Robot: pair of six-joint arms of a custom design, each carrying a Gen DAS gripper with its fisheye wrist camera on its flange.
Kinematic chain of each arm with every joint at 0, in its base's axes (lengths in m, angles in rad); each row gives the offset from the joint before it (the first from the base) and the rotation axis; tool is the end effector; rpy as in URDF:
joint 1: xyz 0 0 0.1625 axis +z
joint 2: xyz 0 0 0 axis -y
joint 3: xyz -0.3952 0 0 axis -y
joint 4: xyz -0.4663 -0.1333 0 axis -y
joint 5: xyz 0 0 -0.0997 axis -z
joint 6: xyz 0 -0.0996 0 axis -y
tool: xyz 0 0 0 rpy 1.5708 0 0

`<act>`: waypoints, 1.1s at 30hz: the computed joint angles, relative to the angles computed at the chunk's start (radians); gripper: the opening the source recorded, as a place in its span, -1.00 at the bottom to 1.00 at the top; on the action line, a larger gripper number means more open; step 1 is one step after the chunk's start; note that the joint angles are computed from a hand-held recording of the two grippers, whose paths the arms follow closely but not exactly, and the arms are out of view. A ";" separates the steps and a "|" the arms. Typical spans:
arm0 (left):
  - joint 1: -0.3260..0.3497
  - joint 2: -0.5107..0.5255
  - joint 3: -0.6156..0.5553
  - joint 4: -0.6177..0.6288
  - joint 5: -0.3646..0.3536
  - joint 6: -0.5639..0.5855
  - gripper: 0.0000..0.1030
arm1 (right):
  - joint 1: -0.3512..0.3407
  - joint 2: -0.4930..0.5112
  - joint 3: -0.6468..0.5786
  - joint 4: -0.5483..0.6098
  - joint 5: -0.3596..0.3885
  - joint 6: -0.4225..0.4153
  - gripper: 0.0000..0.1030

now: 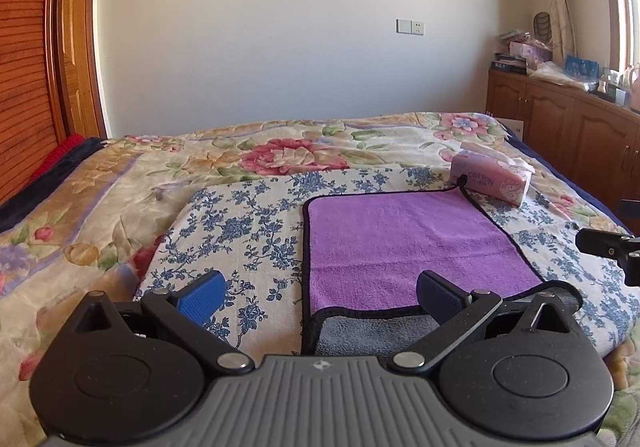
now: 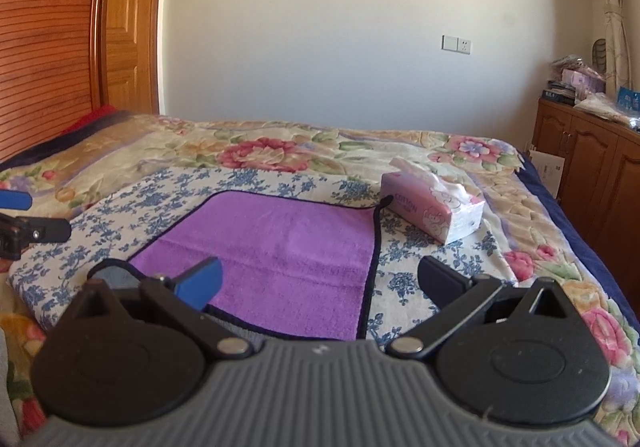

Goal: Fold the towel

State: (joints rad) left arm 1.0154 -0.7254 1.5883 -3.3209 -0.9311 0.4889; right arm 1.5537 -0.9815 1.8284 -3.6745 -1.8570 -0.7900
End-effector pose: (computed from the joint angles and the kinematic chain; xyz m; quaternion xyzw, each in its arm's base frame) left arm -0.2179 -0.7167 0.0973 0.3107 0.8105 -0.4166 0.2703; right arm 0.0941 -0.6519 0.2070 0.2241 -0.7732 0.4898 0.3346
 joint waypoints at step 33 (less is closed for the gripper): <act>0.115 0.083 -0.195 0.354 -0.107 -0.118 -0.32 | -0.025 0.021 -0.097 0.296 -0.116 0.091 1.00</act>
State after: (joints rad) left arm 1.1301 -0.6424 1.3932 -2.9672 -1.0377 0.3708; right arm 1.5289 -0.9605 1.7310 -3.3788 -1.9735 -0.6986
